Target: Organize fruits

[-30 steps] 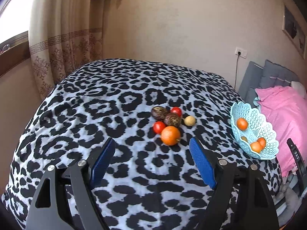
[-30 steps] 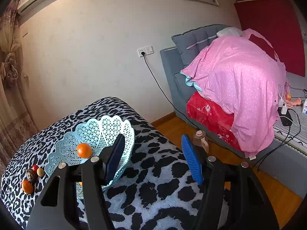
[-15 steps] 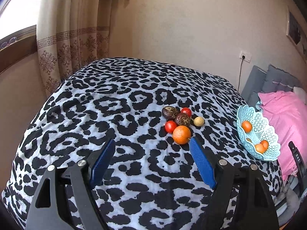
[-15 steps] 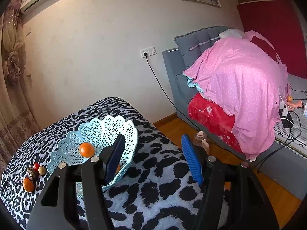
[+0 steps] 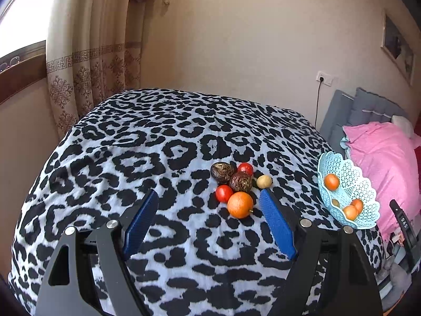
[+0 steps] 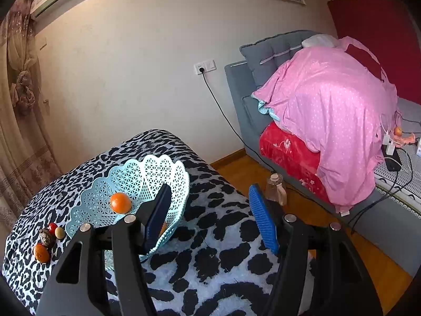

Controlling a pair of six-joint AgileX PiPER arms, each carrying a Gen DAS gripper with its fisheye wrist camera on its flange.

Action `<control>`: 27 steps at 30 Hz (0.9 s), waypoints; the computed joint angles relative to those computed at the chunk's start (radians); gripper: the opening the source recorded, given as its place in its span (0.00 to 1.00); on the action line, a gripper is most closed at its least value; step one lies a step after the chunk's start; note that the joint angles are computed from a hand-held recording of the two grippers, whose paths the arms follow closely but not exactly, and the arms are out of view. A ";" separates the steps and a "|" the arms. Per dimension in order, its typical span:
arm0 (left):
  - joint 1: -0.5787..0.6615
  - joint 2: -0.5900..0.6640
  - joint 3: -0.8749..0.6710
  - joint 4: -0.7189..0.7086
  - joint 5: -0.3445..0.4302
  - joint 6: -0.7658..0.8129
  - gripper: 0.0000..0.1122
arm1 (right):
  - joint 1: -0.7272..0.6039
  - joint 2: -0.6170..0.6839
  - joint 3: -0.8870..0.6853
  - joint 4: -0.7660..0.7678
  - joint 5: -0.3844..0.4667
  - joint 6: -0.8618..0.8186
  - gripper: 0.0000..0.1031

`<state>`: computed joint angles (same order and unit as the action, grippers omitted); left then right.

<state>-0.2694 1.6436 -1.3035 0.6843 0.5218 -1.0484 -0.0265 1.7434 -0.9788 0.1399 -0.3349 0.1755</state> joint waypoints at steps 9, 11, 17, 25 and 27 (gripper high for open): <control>0.041 0.131 -0.119 -0.102 -0.037 0.114 0.70 | -0.009 -0.004 0.003 0.016 -0.013 -0.026 0.66; 0.042 0.175 -0.165 -0.126 -0.036 0.148 0.70 | -0.007 0.008 -0.012 0.037 -0.007 -0.051 0.66; 0.063 0.297 -0.273 -0.257 -0.082 0.297 0.70 | -0.015 0.033 -0.041 0.002 0.019 0.001 0.66; 0.067 0.377 -0.248 -0.249 -0.159 0.303 0.70 | 0.105 -0.074 0.037 0.072 -0.010 -0.206 0.71; 0.095 0.397 -0.259 -0.393 -0.180 0.418 0.68 | 0.147 -0.089 0.033 0.006 -0.002 -0.182 0.73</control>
